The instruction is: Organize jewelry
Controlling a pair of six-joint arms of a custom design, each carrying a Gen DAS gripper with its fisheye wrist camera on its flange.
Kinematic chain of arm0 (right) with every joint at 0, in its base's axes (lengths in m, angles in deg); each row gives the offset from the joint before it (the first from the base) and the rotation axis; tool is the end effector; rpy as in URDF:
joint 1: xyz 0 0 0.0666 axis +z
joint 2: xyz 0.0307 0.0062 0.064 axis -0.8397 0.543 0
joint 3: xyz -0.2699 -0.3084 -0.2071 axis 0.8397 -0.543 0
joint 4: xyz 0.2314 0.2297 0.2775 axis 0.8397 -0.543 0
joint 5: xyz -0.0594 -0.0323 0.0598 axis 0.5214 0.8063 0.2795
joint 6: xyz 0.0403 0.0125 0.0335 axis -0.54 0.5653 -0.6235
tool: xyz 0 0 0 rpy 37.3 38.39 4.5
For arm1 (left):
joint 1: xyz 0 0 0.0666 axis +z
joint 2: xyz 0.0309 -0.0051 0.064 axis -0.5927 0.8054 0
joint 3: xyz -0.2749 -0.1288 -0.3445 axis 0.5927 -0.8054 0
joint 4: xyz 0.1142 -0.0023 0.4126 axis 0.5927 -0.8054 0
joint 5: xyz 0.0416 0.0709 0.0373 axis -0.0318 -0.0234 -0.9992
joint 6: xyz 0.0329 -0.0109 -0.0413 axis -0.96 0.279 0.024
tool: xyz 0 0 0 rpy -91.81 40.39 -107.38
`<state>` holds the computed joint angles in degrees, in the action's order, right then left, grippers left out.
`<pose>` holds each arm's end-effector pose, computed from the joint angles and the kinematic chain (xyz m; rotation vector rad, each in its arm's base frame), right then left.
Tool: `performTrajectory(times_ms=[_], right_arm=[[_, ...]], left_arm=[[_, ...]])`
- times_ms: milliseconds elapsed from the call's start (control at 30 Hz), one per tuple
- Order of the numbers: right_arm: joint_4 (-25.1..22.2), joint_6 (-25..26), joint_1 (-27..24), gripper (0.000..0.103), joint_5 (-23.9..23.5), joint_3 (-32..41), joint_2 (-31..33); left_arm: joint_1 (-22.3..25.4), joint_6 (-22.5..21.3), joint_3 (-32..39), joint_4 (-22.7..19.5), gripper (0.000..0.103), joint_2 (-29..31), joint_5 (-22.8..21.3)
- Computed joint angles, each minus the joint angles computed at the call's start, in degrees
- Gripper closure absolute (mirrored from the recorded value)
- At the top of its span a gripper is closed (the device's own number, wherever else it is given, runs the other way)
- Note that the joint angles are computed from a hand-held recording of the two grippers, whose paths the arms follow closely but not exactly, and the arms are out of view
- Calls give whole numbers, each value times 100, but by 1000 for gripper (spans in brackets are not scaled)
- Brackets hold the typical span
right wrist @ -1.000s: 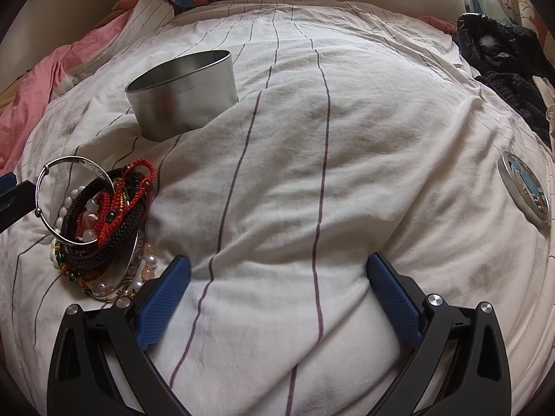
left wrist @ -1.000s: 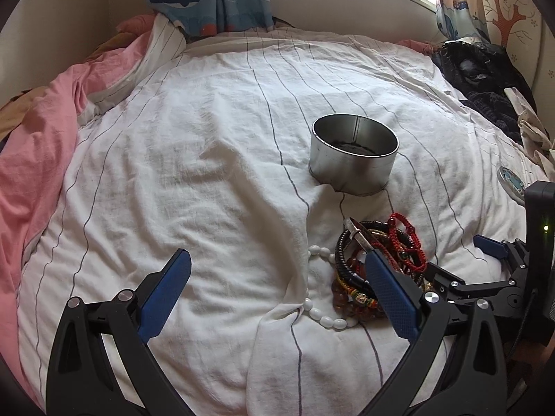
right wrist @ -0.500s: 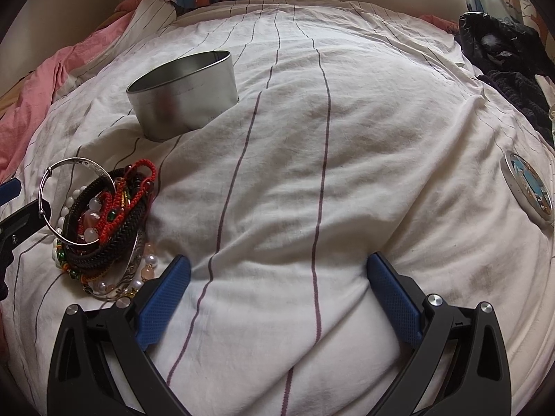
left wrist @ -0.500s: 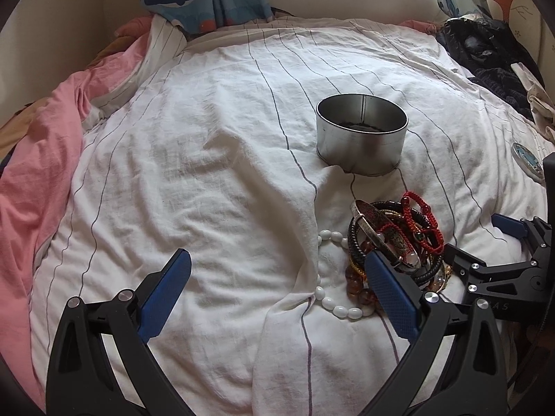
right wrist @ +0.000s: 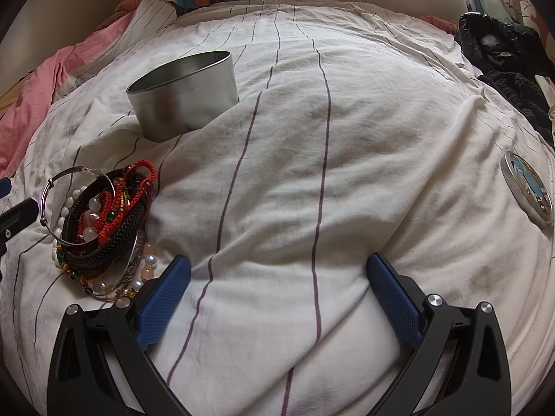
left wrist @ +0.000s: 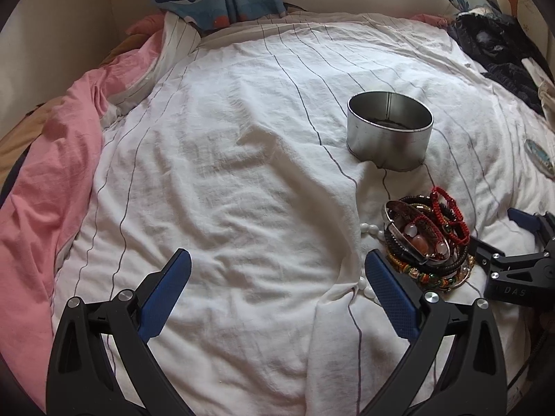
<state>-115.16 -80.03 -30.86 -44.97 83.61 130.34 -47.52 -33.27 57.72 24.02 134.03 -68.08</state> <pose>0.5472 0.2662 0.4415 -0.4055 2.5099 0.1248 0.4590 -0.0813 0.5054 -0.1807 2.4731 0.1536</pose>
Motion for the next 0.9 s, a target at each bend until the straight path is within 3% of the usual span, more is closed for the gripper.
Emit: performTrajectory(times_ms=[100, 167, 300, 533, 733, 833, 900], right_arm=[[0, 1, -1, 5, 0, 0, 0], [0, 1, -1, 5, 0, 0, 0], [2, 3, -2, 5, 1, -1, -1], [6, 3, -3, 5, -4, -5, -2], [10, 1, -5, 5, -14, -7, -5], [43, 8, -5, 6, -27, -16, -12], [132, 0, -46, 6, -184, -37, -54]], left_arm=[[277, 64, -111, 307, 6, -175, 1312], [227, -13, -142, 418, 7, -181, 1693], [-4, -65, -158, 607, 24, -76, 1943], [27, 516, -221, 939, 38, 37, 2713], [108, 872, -192, 1085, 52, 179, 2934], [125, 902, -167, 1141, 69, 207, 2942], [144, 880, -116, 1023, 90, 274, 2944]])
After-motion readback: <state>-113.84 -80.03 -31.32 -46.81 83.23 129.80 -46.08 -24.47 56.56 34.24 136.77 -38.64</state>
